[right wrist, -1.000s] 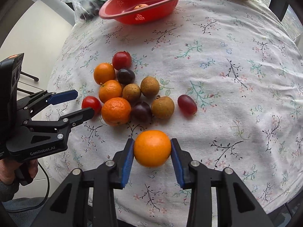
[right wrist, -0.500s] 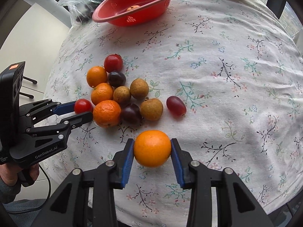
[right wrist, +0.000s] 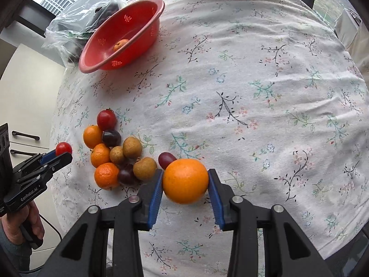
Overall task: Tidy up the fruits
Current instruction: 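Carry the tomato and orange into the red colander and release both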
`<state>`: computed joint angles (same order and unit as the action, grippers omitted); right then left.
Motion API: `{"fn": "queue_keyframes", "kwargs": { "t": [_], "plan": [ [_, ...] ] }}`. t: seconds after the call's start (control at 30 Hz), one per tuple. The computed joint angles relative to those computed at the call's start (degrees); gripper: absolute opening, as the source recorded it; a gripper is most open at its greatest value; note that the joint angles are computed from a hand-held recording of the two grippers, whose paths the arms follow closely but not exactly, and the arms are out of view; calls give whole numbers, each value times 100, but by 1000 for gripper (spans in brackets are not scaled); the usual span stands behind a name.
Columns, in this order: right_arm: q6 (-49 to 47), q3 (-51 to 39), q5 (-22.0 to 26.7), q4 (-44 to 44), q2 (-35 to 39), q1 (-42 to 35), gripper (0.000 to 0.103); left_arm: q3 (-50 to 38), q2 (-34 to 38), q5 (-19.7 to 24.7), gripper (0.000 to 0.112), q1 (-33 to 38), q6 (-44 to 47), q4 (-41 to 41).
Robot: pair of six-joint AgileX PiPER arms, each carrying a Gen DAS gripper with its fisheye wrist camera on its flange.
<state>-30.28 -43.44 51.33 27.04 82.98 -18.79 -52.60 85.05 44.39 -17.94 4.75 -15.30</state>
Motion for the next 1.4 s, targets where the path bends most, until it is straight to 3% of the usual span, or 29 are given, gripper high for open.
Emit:
{"fn": "queue_keyframes", "kwargs": {
  "t": [0.23,0.47,0.63,0.93,1.23,1.4],
  "plan": [
    [800,-1967,126,-396,1131,-264,41,-1910,909,497,32,554,-118,174],
    [1059,-4417,702,14,2352,930,41,-4519,2815,1208,32,94,-609,699],
    [1427,-5984,1136,-411,3470,1699,41,-5765,3899,1613,32,-63,-833,768],
    [1575,-7115,1594,-745,4576,2053,41,-6273,4488,1789,32,-139,-905,860],
    [1549,-7193,1505,-1092,4763,2240,41,-6657,4842,1848,33,-242,-918,1003],
    [1602,-7248,1474,-1267,4798,2341,41,-6666,4819,1806,48,-292,-919,1109]
  ]
}}
